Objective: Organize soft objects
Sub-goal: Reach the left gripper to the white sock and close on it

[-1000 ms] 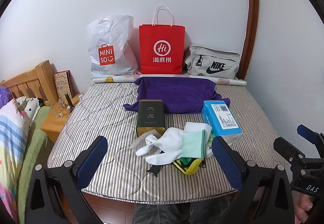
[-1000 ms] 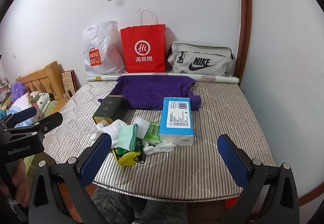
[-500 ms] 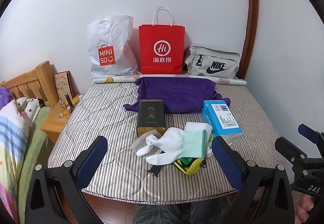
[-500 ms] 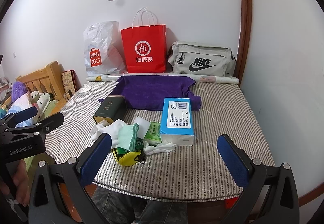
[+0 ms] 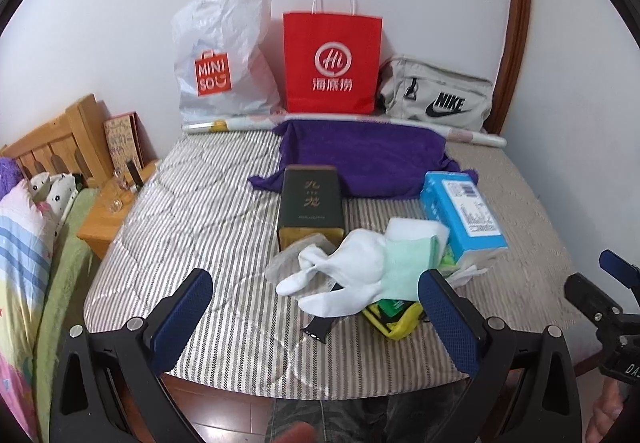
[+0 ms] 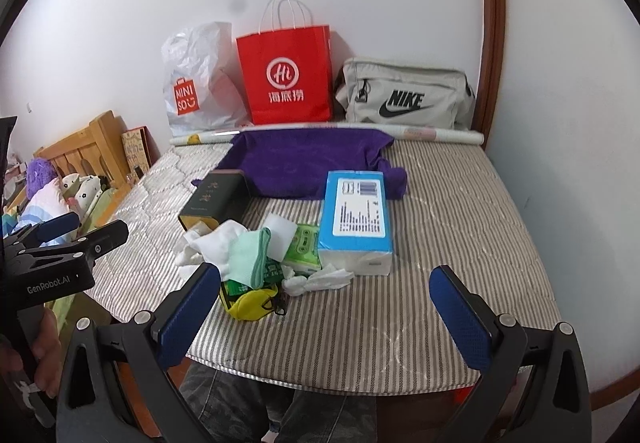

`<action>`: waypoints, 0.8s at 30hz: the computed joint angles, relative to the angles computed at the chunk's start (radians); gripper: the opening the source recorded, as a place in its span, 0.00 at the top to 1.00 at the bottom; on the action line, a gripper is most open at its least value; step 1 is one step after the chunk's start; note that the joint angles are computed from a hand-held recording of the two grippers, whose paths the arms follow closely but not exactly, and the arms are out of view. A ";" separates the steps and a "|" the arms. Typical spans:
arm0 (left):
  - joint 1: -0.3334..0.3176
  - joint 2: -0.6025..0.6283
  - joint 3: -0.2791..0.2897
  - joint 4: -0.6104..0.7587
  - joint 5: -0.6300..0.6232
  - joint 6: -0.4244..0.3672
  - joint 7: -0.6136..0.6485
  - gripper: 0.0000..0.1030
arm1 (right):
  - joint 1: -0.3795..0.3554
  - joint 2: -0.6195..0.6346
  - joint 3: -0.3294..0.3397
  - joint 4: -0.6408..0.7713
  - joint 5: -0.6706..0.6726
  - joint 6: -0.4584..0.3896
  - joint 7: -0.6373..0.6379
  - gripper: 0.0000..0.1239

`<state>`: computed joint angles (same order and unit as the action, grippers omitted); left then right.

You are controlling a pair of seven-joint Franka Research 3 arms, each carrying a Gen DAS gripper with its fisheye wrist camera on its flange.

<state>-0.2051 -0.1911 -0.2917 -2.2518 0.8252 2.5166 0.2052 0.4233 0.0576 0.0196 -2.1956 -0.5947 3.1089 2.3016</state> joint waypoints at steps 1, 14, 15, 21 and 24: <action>0.002 0.013 0.006 0.002 -0.012 -0.002 0.015 0.00 | -0.003 0.010 0.004 0.002 0.016 0.002 -0.014 0.17; 0.013 0.162 0.072 0.001 -0.208 0.166 0.181 0.03 | 0.037 0.159 -0.003 0.098 0.353 -0.070 -0.302 0.17; 0.013 0.177 0.075 0.006 -0.219 0.177 0.193 0.03 | 0.041 0.172 -0.006 0.110 0.373 -0.081 -0.319 0.17; -0.001 0.251 0.082 0.060 -0.259 0.183 0.282 0.03 | 0.049 0.225 -0.013 0.153 0.475 -0.114 -0.407 0.17; -0.009 0.286 0.087 0.090 -0.271 0.191 0.324 0.03 | 0.052 0.247 -0.017 0.171 0.509 -0.123 -0.435 0.17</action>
<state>-0.2141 0.0950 -0.2044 -2.1617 0.5538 2.7078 0.5288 0.4750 0.3045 0.0029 -2.0246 -0.0852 2.9857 1.8664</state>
